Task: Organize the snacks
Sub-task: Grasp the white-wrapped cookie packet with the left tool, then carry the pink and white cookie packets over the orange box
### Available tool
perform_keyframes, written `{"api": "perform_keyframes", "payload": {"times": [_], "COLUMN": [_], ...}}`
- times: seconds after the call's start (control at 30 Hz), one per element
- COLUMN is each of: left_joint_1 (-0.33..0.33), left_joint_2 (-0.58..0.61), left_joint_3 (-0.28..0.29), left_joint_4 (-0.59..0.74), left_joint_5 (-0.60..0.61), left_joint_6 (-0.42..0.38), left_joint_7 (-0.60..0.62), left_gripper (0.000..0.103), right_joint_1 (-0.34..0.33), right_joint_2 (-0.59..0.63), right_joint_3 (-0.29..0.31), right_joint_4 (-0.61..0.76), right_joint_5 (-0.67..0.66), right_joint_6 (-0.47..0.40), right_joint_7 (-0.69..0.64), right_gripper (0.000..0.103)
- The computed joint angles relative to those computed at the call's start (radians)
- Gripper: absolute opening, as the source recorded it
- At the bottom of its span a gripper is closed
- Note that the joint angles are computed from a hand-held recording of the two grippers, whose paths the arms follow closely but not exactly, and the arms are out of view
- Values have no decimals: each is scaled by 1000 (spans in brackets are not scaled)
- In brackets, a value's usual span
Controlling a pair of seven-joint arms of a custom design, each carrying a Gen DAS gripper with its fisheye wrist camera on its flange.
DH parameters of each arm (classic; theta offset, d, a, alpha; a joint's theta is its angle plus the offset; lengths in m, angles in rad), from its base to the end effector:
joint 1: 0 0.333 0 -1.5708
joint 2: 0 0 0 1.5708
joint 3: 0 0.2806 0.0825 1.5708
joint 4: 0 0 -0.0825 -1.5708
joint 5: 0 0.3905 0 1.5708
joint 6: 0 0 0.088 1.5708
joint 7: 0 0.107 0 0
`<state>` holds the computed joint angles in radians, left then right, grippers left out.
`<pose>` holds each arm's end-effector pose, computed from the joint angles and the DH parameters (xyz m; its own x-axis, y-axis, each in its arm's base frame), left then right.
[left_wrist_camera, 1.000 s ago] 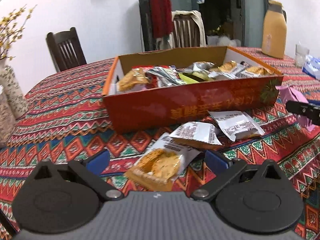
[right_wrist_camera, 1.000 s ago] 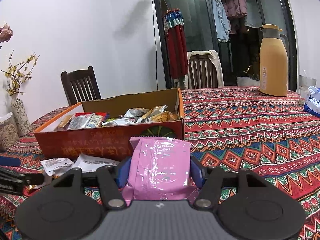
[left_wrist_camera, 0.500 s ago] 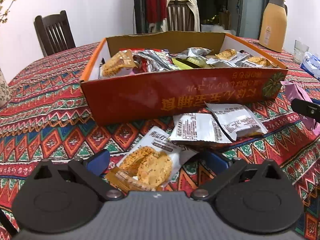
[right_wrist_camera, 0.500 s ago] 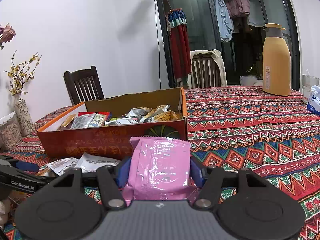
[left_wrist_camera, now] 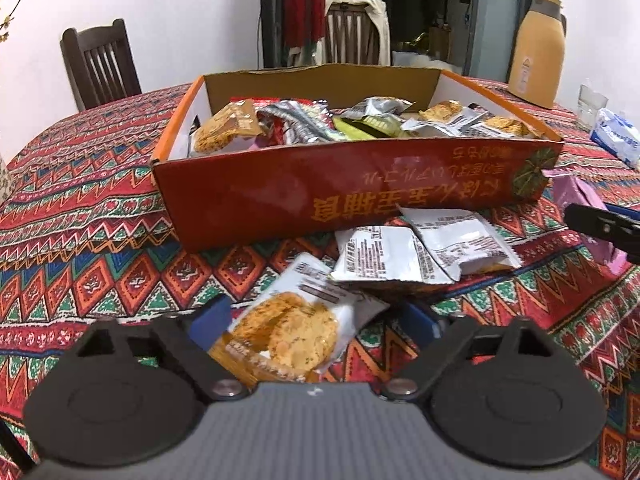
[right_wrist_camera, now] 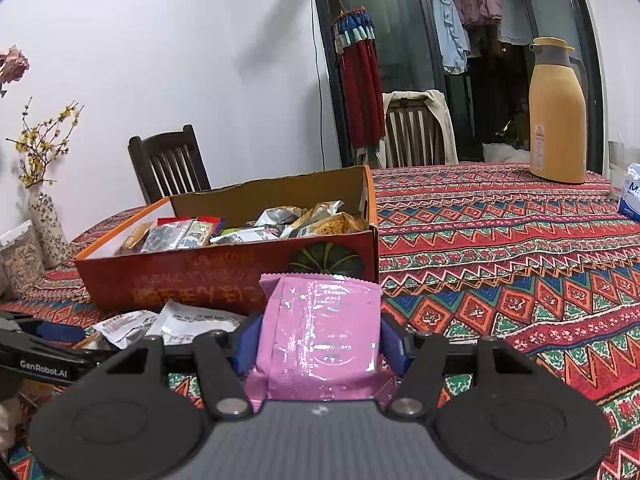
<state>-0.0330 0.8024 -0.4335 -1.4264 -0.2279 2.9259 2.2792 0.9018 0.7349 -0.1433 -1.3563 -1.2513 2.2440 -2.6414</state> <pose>0.7133 -0.2503 0.3020 -0.6621 -0.7494 -0.0070 -0.5073 0.4551 -0.7318 0.5421 0.5083 0.2947 -0.3581 -0.9178 -0.1714 -0.3676 0.3073 -0.8777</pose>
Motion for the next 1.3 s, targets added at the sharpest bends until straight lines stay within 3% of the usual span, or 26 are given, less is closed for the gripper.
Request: {"api": "perform_keyframes", "payload": {"times": [0.03, 0.27, 0.3, 0.33, 0.5, 0.73, 0.93, 1.3], "left_joint_1": [13, 103, 107, 111, 157, 248, 333, 420], "left_joint_2": [-4, -52, -58, -62, -74, -83, -85, -114], "left_joint_3": [-15, -111, -115, -118, -165, -271, -357, -426], "left_joint_4": [-10, -117, -128, -135, -169, -253, -333, -442], "left_joint_5": [-4, -67, -76, -84, -124, -152, -95, 25], "left_joint_6": [3, 30, 40, 45, 56, 171, 274, 391], "left_joint_7": [15, 113, 115, 116, 146, 185, 159, 42], "left_gripper": [78, 61, 51, 48, 44, 43, 43, 43], "right_joint_1": [0, -3, -2, -1, 2, 14, 33, 54], "right_joint_2": [0, 7, 7, 7, 9, 8, 7, 13], "right_joint_3": [0, -2, -3, -3, -6, -9, -12, -1], "right_joint_4": [-1, 11, 10, 10, 12, 10, 5, 15], "right_joint_5": [1, 12, 11, 12, 12, -2, -31, -64], "right_joint_6": [1, 9, 8, 9, 5, -14, -60, -152], "right_joint_7": [1, -13, -12, -12, -12, 1, 33, 40], "right_gripper": [61, 61, 61, 61, 61, 61, 61, 61]}}
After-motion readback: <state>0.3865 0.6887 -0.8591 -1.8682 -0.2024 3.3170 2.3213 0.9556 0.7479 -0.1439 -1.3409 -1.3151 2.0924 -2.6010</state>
